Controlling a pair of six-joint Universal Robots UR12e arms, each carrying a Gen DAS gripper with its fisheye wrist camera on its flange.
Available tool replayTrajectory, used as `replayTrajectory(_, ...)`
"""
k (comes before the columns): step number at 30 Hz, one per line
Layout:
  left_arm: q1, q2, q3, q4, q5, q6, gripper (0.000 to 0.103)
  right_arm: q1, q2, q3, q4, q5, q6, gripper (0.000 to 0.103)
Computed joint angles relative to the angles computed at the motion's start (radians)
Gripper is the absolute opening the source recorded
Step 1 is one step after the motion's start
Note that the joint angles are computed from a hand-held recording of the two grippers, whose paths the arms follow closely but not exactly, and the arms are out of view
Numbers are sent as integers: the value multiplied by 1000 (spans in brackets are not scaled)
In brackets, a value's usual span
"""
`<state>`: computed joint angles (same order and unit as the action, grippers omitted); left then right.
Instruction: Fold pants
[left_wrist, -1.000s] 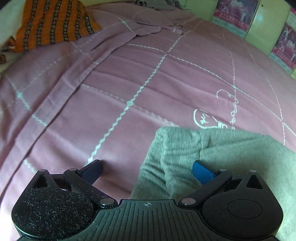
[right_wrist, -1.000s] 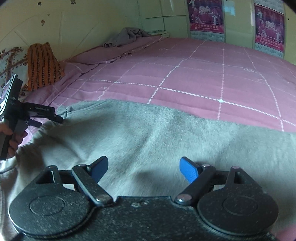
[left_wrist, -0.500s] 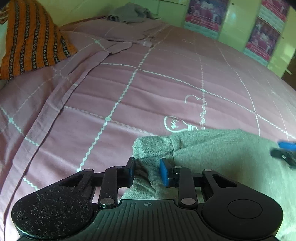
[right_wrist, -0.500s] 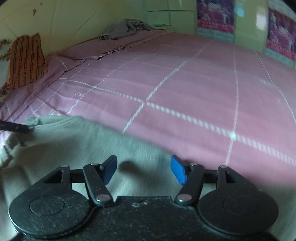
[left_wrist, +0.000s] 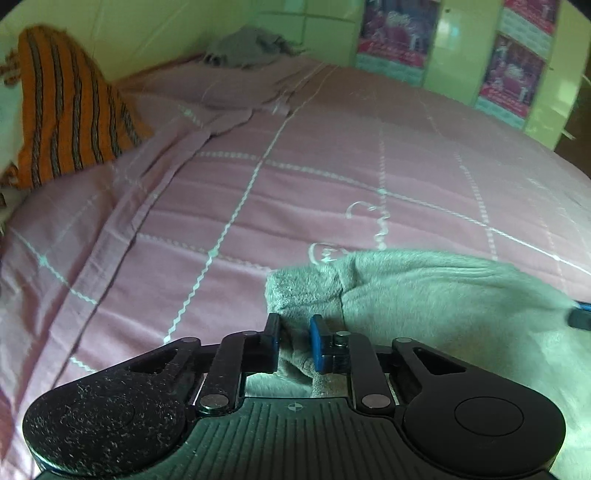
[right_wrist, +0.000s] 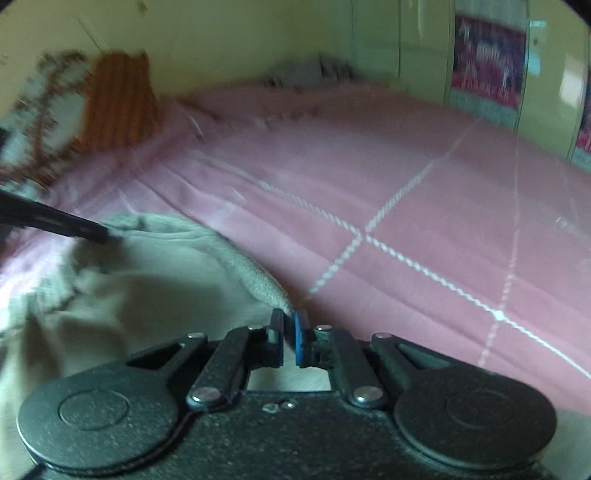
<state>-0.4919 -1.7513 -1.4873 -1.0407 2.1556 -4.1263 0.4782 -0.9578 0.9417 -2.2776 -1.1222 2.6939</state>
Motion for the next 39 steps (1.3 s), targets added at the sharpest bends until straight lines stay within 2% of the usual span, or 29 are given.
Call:
replayTrajectory(3,-34,17,2,-4,38,-2,14,-18,-117,156,-76,69,-42,5)
replayTrajectory(7,-90,39,8,-61,76,-50,14,-39,-266,342,-55,140,-90,5)
replayTrajectory(9,-118,43,22,-143,86,-108,14,-48,-330,430,-30,159,-90,5)
replayTrajectory(10,-126,46,27,-190,72,-144,14,-48,-354,468,-14,156,-84,5)
replayTrajectory(13,-131,62,29,-307,-44,-224,15,-37,-392,547,10,101,-51,9)
replayTrajectory(14,-128,70,26,-334,-94,-249,15,-29,-392,548,44,79,-50,14)
replayTrajectory(15,-125,83,15,-339,-143,-274,16,-22,-396,559,35,50,-30,19)
replayTrajectory(17,-135,110,-8,-334,-179,-347,17,-21,-411,576,16,56,9,23)
replayTrajectory(18,-144,125,-22,-320,-182,-386,20,-24,-417,577,16,61,38,25)
replayTrajectory(20,-155,165,-68,-228,-188,-470,49,-38,-437,597,0,85,96,28)
replayTrajectory(21,-165,178,-86,-184,-172,-516,78,-40,-442,601,-6,82,123,31)
replayTrajectory(22,-177,184,-100,-144,-147,-555,88,-47,-448,606,-7,78,145,32)
replayTrajectory(24,-186,186,-125,-52,-135,-586,88,-56,-453,615,-5,69,203,39)
replayTrajectory(26,-187,176,-142,29,-153,-611,79,-64,-456,626,-3,56,277,39)
replayTrajectory(28,-182,161,-152,79,-189,-635,43,-74,-463,641,-10,63,341,39)
replayTrajectory(29,-179,155,-162,107,-210,-651,38,-69,-463,651,-31,59,368,39)
replayTrajectory(30,-177,148,-167,120,-221,-668,37,-68,-470,666,-49,54,381,39)
replayTrajectory(33,-175,125,-158,74,-231,-721,38,-60,-476,670,-57,42,401,39)
replayTrajectory(35,-179,125,-176,106,-217,-766,38,-62,-477,672,-50,47,418,39)
replayTrajectory(39,-178,120,-192,162,-155,-786,37,-67,-471,660,-25,59,480,39)
